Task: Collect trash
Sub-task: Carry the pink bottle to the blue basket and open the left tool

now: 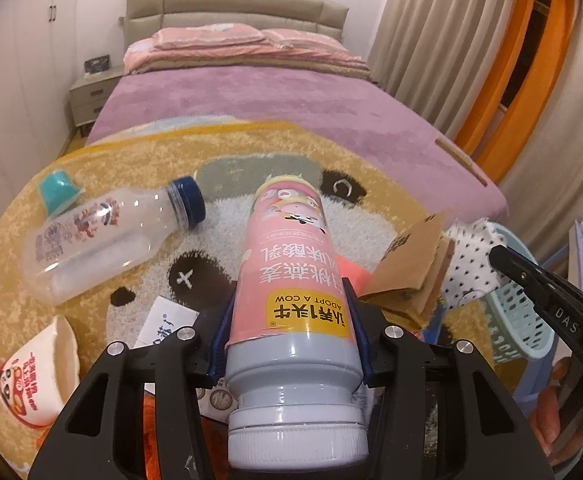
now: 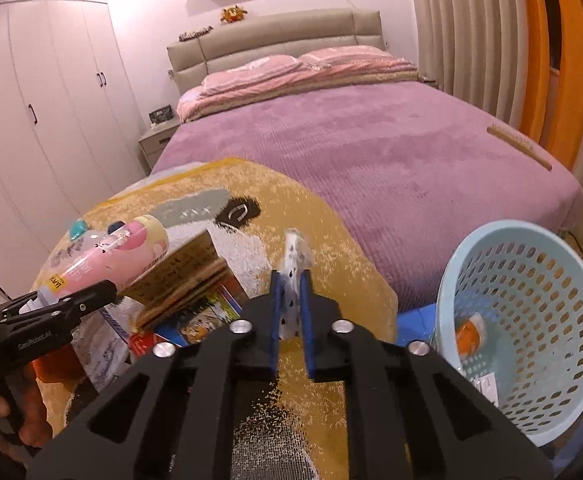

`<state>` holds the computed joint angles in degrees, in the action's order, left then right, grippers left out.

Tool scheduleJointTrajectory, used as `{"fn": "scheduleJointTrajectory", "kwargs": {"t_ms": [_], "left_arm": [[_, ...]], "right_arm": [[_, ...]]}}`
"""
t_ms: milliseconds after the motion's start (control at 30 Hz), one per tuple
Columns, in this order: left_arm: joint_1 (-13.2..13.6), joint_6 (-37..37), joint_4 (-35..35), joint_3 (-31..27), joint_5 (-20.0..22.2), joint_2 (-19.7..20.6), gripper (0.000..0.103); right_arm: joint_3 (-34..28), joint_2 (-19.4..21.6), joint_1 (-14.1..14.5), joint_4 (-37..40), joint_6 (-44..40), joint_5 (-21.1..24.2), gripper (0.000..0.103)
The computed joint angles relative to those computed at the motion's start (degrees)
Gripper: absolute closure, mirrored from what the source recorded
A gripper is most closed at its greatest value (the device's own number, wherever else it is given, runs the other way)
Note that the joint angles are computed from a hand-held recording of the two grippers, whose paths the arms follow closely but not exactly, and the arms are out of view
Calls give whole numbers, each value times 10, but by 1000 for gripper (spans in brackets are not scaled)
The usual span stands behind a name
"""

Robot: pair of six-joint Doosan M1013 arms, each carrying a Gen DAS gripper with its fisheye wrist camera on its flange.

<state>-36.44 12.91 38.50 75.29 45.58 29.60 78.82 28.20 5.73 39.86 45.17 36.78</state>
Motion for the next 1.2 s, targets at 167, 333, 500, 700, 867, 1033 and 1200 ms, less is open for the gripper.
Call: {"fn": "scheduleJointTrajectory", "kwargs": {"t_ms": [167,333,500,700,867,1033,1200], "left_arm": [[-7,-20,35,1,-9,-7,57],[-13,-39,64,2,-18,-13,57],[-18,-37,80,-8,-30,-11,57],[-20,-23,73,-15,-33,-5,57],[-21,-26,76,-9,-32,-8,57],[-21,-27,74,-7,-44,-9,57],[-22,-17,69,-10,-55,-4,57]], "right_arm": [[4,-6,-4,22,-16,2,100],[10,-14,-11,45,-29,-1,100],[9,-19,-19,59,-38,4,101],[-11,7,-36,104,-37,85,100],[-22,25,-53,98,8,105,100],[-19,20,-67,92,17,90,99],[-19,22,-76,75,35,96,92]]}}
